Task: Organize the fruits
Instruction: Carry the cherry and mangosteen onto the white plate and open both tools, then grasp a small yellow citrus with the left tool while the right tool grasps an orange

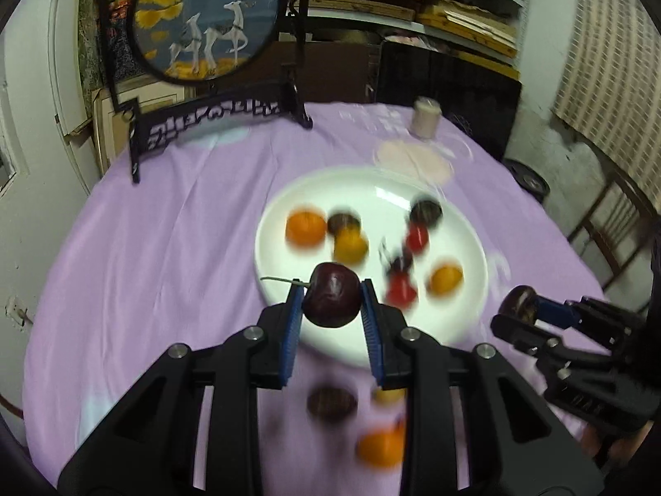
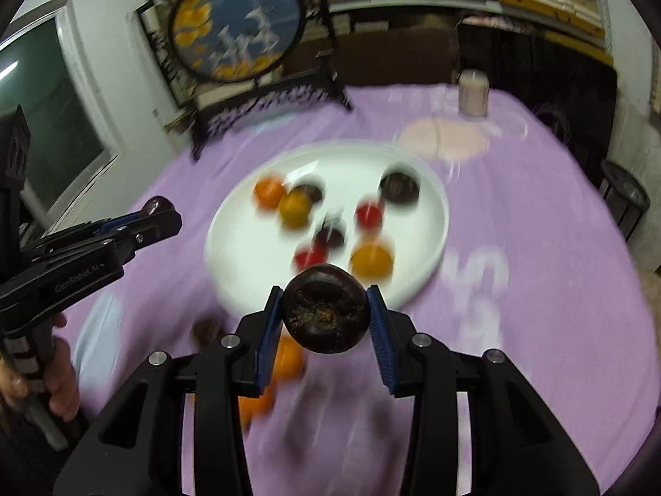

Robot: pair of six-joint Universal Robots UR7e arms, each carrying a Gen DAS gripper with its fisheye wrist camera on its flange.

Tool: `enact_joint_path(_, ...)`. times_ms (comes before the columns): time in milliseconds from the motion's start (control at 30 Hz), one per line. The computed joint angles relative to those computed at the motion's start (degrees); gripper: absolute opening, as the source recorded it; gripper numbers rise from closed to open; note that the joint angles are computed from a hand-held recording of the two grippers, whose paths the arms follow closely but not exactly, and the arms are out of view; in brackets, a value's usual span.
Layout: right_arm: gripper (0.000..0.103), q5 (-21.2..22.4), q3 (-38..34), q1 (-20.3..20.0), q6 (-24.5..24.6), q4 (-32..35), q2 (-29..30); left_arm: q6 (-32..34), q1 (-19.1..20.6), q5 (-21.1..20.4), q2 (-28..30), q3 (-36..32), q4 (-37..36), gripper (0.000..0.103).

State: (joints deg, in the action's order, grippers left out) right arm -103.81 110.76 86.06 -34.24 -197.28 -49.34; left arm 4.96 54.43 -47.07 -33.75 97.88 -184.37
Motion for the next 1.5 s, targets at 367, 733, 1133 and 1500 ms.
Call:
enact_joint_path(367, 0.041, -5.6, -17.9, -1.3, 3.6, 8.4, 8.8, -5.2, 5.4, -3.5, 7.9, -17.6, 15.2, 0.028)
enact_joint_path(733, 0.058, -3.8, -16.3, -1.4, -0.5, -0.4, 9.7, -1.9, 4.7, -2.0, 7.2, -15.1, 8.3, 0.061)
enact_joint_path(1133, 0.059, 2.9, 6.3, -5.4, -1.0, -10.1, 0.5, -5.0, 2.4, -4.2, -3.3, 9.7, -6.3, 0.061)
enact_joint_path(1500, 0.059, 3.4, 13.8, -3.5, -2.5, -9.0, 0.4, -7.3, 2.0, -4.3, -7.5, 22.1, -10.5, 0.062)
